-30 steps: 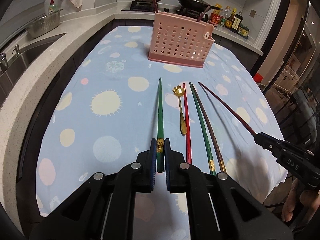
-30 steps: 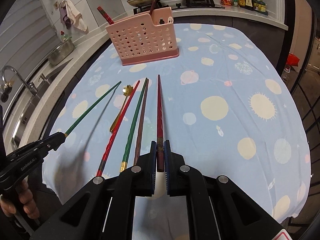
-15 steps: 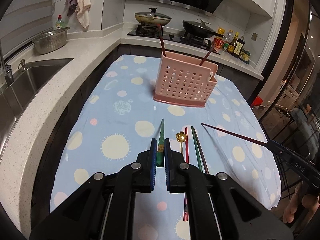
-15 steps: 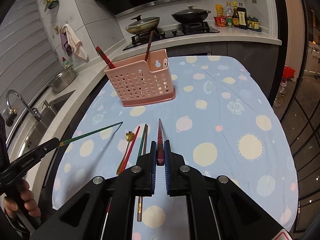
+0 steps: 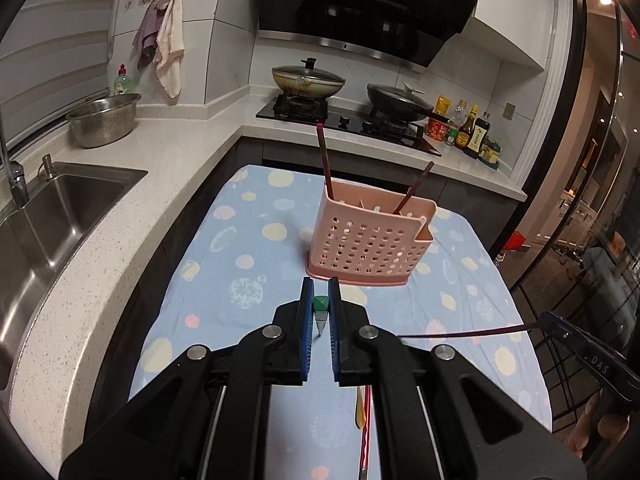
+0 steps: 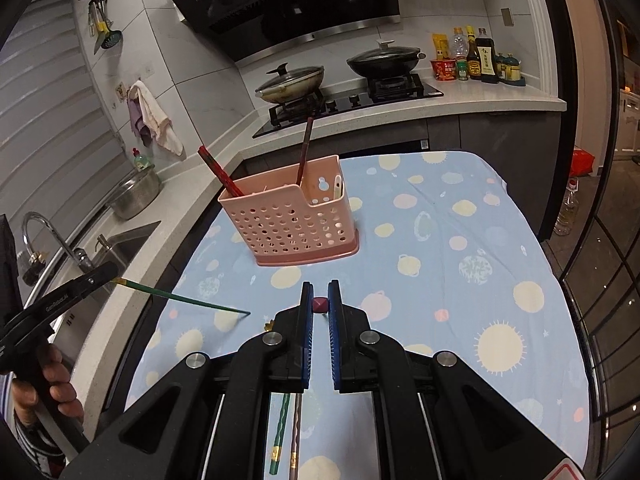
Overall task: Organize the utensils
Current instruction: 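Lift the dark red chopstick with the right tool while the left tool lifts the green chopstick, then carry both chopsticks over the pink holder and lower them into it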
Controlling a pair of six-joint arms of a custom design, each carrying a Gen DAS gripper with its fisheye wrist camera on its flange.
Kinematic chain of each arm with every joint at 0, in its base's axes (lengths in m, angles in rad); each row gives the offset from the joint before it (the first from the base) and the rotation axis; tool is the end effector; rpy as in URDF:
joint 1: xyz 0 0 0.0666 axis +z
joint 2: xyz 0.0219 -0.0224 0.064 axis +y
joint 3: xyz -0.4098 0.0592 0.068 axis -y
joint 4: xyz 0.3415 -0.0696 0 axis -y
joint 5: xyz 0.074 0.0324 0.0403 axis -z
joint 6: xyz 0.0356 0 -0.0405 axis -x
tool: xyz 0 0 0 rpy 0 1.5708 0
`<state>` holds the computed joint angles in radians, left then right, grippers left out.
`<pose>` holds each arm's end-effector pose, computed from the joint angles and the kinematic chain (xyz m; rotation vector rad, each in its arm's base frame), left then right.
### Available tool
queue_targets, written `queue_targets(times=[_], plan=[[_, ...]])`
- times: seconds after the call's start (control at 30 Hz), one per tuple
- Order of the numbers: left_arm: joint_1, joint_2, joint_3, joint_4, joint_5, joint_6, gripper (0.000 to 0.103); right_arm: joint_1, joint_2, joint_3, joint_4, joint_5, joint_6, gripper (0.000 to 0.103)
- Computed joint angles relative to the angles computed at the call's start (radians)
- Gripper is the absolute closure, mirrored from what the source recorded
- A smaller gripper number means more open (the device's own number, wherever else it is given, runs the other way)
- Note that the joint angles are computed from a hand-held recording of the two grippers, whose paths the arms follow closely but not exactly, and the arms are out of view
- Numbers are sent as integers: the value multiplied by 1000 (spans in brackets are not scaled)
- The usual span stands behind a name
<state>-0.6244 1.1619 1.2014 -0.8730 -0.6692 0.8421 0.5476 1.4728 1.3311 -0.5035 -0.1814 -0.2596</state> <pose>0.2812 -0.1759 0.4716 -0.5257 2.1263 -0.0005 0.4020 0.2522 0.4311 -0.4293 2.2403 0.6371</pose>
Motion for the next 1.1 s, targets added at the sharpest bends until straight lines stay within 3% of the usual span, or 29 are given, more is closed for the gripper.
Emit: queue_targets(times=[0.7, 0.97, 1.03, 1.1], plan=[[126, 79, 177, 166, 51, -247, 100, -24, 116, 224, 22, -54, -36, 96], [184, 90, 121, 125, 115, -180, 99, -11, 133, 218, 3, -40, -25, 96], [202, 100, 89, 113, 142, -153, 96, -13, 142, 216, -4, -37, -30, 96], [222, 118, 63, 99, 173, -131, 74, -17, 151, 218, -9, -36, -40, 96]])
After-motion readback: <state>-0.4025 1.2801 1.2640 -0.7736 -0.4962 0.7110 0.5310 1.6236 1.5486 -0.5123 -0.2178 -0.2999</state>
